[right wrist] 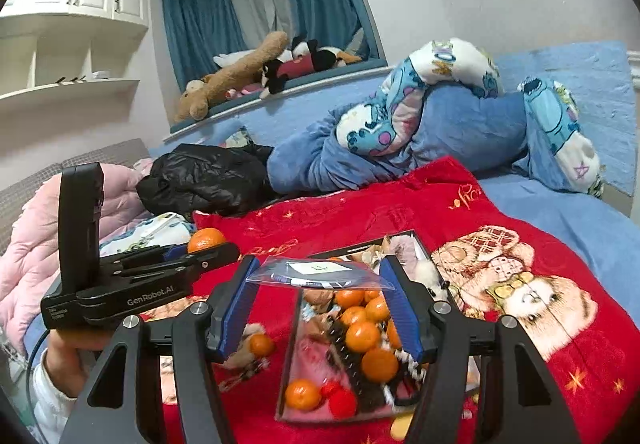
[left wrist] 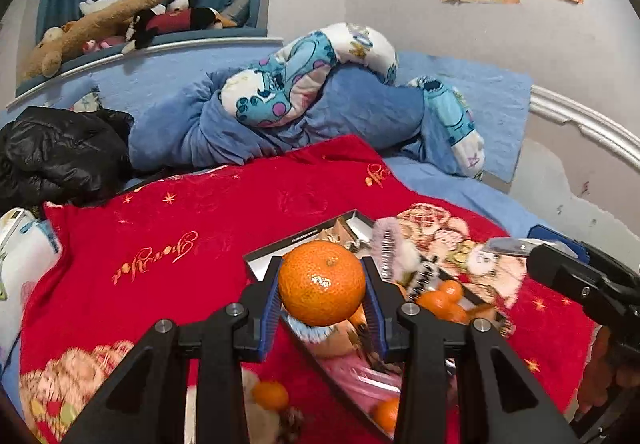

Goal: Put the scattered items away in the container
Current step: 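Carry the orange and clear bag with both grippers over the black box, then lower both grippers into the box and open them to release orange and bag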

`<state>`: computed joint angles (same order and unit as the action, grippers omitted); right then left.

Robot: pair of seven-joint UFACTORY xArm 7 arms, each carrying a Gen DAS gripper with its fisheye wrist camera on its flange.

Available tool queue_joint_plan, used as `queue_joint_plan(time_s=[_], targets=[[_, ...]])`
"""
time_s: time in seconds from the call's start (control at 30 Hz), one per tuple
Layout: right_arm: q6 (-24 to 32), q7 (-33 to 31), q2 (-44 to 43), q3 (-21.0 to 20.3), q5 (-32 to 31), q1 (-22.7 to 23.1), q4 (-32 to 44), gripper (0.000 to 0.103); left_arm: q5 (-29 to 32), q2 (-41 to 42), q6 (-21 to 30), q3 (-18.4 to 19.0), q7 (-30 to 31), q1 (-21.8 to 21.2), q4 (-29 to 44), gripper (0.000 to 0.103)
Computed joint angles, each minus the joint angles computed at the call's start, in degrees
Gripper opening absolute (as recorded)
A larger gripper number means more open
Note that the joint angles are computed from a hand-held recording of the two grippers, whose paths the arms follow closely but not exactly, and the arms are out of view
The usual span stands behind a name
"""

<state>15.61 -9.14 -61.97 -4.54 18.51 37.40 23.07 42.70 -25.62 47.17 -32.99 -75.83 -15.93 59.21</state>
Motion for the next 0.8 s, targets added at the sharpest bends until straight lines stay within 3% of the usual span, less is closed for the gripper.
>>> queue_joint_plan(time_s=[0.1,0.2,0.33,0.4,0.5,0.53,0.6,0.7,0.8], targets=[[-2.84,-2.61,7.8,-4.27,1.24,4.41,3.15,0.06,1.33,3.84,-3.58,1.63,-1.86,1.76,0.14,0.038],[-4.32,-8.46,15.45,-12.98,5.51,14.14,7.98,0.06,4.28,7.95,-7.5,3.88,-3.92,2.37,0.71,0.038],[-4.8,-15.2,24.96,-18.63,8.93,19.63,14.25,0.06,6.21,14.83,-11.67,8.46,-2.18,1.31,3.52,0.038],[-5.63,-18.86,27.24,-22.36,12.07,23.2,15.88,0.06,9.35,18.0,-10.83,9.53,-4.2,1.05,4.99,0.038],[-6.89,-25.31,27.07,-29.21,17.75,29.49,15.86,0.06,11.27,20.61,-15.24,12.52,-8.08,0.29,3.62,0.038],[-4.72,-27.78,26.24,-32.12,19.15,31.46,15.89,0.06,10.45,21.86,-15.67,13.47,-7.45,-0.26,3.84,0.038],[0.17,-30.52,26.12,-34.75,19.97,31.36,16.03,0.06,9.62,24.74,-13.48,14.64,-5.55,-1.84,5.49,0.038],[-0.38,-31.23,27.62,-30.54,18.49,25.19,13.68,0.06,11.38,26.71,-10.75,15.96,-5.48,-4.61,7.44,0.038],[-0.81,-33.16,27.34,-28.44,19.92,23.43,13.21,0.06,12.64,26.83,-11.08,17.83,-6.87,-6.9,7.47,0.038]])
